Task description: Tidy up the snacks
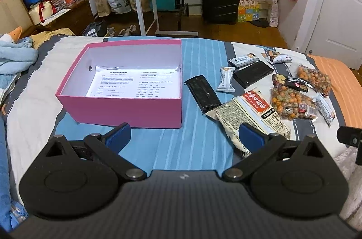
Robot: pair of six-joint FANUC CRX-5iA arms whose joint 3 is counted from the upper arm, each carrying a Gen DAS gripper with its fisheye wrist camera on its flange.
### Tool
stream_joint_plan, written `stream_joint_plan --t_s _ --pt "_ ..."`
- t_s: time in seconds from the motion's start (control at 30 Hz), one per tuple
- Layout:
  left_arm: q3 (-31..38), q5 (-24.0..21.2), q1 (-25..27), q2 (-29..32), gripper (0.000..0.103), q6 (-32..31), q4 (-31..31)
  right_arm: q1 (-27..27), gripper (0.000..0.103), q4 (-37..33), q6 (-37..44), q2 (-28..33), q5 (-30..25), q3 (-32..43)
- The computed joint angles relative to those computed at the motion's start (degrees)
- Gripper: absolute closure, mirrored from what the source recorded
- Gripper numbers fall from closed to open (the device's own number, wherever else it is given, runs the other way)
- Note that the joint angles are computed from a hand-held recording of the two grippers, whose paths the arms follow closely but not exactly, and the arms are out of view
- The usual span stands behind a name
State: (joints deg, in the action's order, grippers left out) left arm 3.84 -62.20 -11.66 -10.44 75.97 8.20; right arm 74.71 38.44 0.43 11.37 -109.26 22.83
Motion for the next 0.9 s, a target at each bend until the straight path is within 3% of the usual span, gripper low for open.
stream_joint_plan --t_s 0.43,0.9 --pt "-1.5 1.2 0.3 -1.6 0.000 -2.1 0.5 -0.1 0.000 0.2 -0.7 -0.2 0.2 -0.7" --pt "-1.9 -0.3 1.8 -1.3 0.000 -2.8 4.2 -0.3 0.000 0.4 0.3 0.1 0.2 -0.7"
